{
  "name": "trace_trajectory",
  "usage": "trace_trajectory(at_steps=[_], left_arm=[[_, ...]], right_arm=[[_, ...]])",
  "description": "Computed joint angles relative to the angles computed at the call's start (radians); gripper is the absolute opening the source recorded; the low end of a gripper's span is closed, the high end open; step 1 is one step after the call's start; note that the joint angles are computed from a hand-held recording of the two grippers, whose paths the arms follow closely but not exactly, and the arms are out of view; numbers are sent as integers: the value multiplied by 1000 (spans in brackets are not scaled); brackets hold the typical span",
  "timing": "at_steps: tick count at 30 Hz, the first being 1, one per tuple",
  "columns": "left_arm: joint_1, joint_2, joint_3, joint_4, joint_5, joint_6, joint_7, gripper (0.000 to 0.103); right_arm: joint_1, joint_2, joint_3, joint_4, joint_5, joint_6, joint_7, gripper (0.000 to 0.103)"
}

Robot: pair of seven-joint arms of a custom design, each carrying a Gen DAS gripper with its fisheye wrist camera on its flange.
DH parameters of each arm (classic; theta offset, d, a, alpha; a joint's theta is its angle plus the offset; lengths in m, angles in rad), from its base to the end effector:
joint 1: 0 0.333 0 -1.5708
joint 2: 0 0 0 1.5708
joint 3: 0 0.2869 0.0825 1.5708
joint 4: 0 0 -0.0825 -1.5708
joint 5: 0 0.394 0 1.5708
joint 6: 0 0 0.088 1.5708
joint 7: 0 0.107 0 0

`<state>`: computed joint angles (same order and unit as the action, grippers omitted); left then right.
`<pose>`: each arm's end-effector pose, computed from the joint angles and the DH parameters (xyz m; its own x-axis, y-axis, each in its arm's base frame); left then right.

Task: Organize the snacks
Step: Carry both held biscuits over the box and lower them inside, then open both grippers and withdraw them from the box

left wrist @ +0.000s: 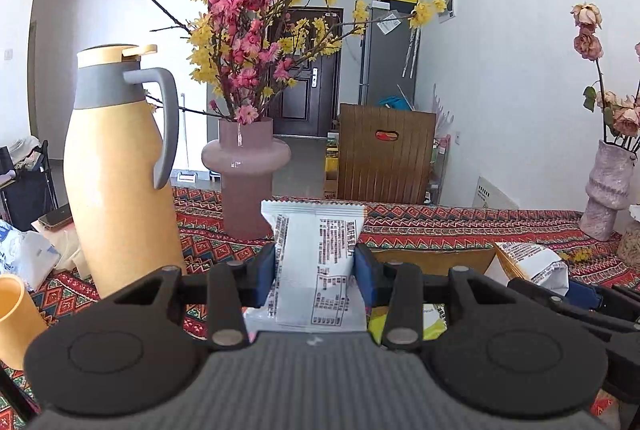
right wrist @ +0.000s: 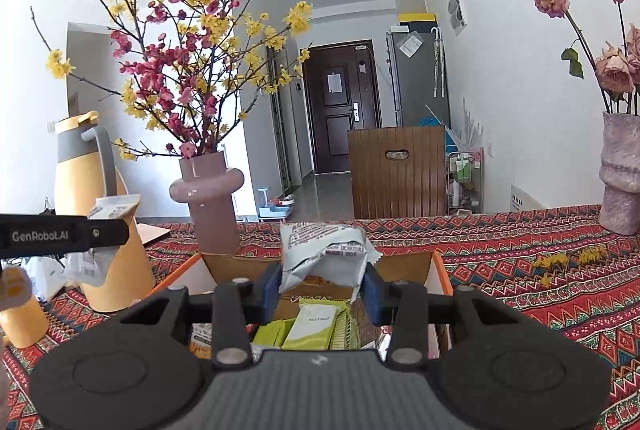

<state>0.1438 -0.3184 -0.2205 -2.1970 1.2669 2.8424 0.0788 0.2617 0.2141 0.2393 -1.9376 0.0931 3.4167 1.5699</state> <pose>0.5122 -0.0997 0.5590 0.2819 -0.9584 0.0445 -0.3338 -0.1414 -0.9320 0.5751 0.2892 0.5029 0.4270 -0.8953 -0.1272 -0.3228 -0.0195 -0.9463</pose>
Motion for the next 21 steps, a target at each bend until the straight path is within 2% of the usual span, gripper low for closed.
trace_trajectory(at_steps=[4, 6, 8, 10, 11, 15, 17, 18, 19, 20, 21], left_arm=[[3, 61, -6, 41, 39, -34, -40, 42], [-3, 84, -1, 53, 78, -45, -76, 42], [-9, 105, 2, 60, 152, -67, -139, 42], [-25, 124, 11, 64, 204, -104, -173, 42], [-36, 133, 22, 67, 191, -107, -156, 42], [-54, 139, 55, 61, 174, -85, -142, 42], [-56, 136, 62, 55, 182, -67, -154, 44], [-57, 130, 62, 50, 188, -67, -164, 48], [-58, 125, 61, 45, 192, -70, -173, 57], [-57, 121, 60, 43, 206, -69, -191, 63], [-56, 116, 59, 40, 227, -71, -215, 76]], right_arm=[[21, 48, -18, 38, 20, -15, -21, 41], [53, 61, -48, 50, 49, -32, -45, 41], [39, 67, -30, 54, 60, -49, -54, 41], [84, 72, -72, 58, 92, -57, -78, 41], [113, 74, -99, 62, 110, -63, -92, 41], [201, 80, -183, 70, 168, -87, -135, 42], [261, 83, -244, 74, 196, -95, -148, 45], [274, 83, -257, 76, 204, -98, -153, 48], [314, 81, -298, 72, 222, -93, -155, 51], [320, 77, -305, 68, 232, -91, -155, 62], [307, 74, -290, 64, 241, -84, -156, 69]])
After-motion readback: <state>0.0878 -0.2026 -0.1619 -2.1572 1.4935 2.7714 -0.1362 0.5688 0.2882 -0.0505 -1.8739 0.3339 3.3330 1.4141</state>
